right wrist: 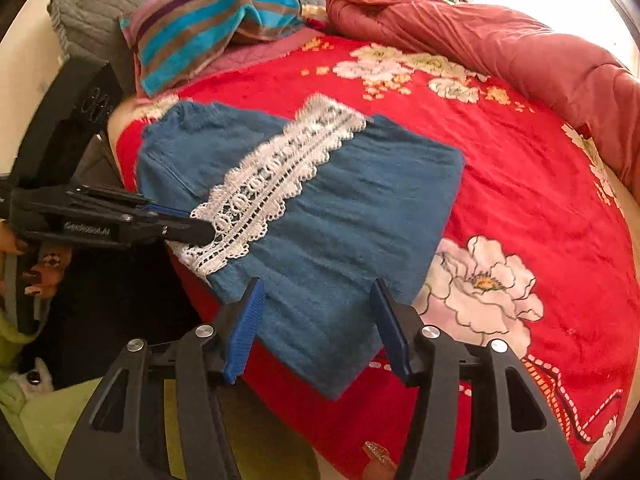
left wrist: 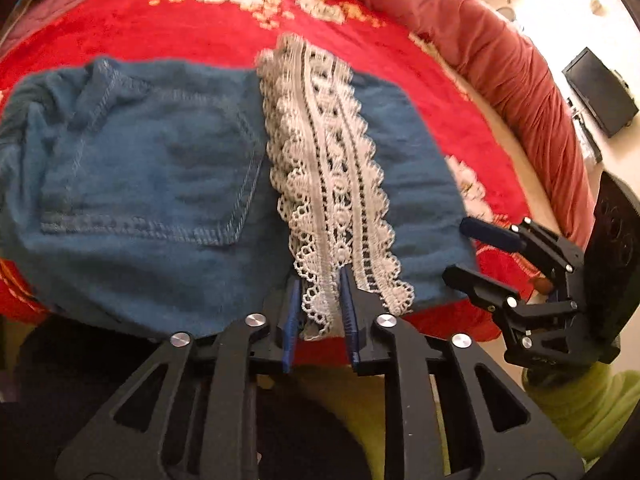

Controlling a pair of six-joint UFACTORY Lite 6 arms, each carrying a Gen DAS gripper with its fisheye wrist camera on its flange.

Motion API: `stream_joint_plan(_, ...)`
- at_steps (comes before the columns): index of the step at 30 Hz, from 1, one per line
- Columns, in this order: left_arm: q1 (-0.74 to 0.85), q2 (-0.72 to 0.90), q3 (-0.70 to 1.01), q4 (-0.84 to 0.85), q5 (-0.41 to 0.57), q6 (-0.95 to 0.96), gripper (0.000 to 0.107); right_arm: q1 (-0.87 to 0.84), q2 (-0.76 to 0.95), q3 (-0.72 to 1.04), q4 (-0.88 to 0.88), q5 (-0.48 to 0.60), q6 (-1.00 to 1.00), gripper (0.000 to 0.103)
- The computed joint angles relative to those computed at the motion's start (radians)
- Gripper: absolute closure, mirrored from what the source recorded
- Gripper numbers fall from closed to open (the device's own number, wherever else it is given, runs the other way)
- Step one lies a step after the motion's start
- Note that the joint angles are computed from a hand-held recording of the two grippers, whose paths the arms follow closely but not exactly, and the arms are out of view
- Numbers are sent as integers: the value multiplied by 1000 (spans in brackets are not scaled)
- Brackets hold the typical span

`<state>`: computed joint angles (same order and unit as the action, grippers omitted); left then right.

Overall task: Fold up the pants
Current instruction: 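Lay the lace leg flat on the pants and open both grippers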

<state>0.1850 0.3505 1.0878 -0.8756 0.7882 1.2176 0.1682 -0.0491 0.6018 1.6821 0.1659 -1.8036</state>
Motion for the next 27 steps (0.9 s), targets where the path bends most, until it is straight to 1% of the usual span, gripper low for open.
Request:
stream_joint_plan(2, -4, -11, -14, 0, -14, 16, 90, 24, 51, 22, -73, -47, 84, 50)
stream_joint_plan(3, -7, -15, -17, 0, -15, 20, 89, 27, 67, 24, -77, -56, 92, 50)
stream_joint_plan(5, -11, -14, -16, -1, -20, 22, 88, 16, 69, 22, -60, -44, 75, 50)
stream_joint_plan(7, -12, -15, -16, -1, -23, 21, 87, 12, 69, 23, -90, -39, 109, 50)
stream_joint_plan(9, -7, -27, -20, 1, -23, 22, 83, 10, 63, 21, -105, -35, 123, 49)
stream_joint_plan(13, -1, -75, -44, 4, -46, 31, 77, -47, 27, 13, -182, 35, 207, 49)
stream_joint_plan(14, 1, -87, -50, 6, -57, 35, 74, -58, 18, 13, -215, 44, 240, 47)
stream_joint_plan(16, 5, -108, -60, 4, -72, 41, 72, -78, -3, 10, -257, 49, 286, 43)
stream_joint_plan(18, 19, -122, -63, 3, -64, 46, 68, -84, -24, 7, -307, 48, 346, 41)
stream_joint_plan(22, 38, -150, -73, 4, -58, 50, 61, -107, -57, -4, -357, 58, 404, 35)
stream_joint_plan(24, 44, -165, -79, 5, -58, 49, 54, -112, -70, -5, -382, 63, 435, 31)
stream_joint_plan(25, 44, -169, -80, 5, -59, 47, 52, -112, -78, -9, -385, 63, 442, 26)
stream_joint_plan(26, 43, -172, -81, 6, -61, 44, 45, -115, -87, -11, -395, 65, 453, 21)
stream_joint_plan(27, 47, -179, -82, 8, -61, 43, 42, -110, -93, -9, -422, 63, 483, 18)
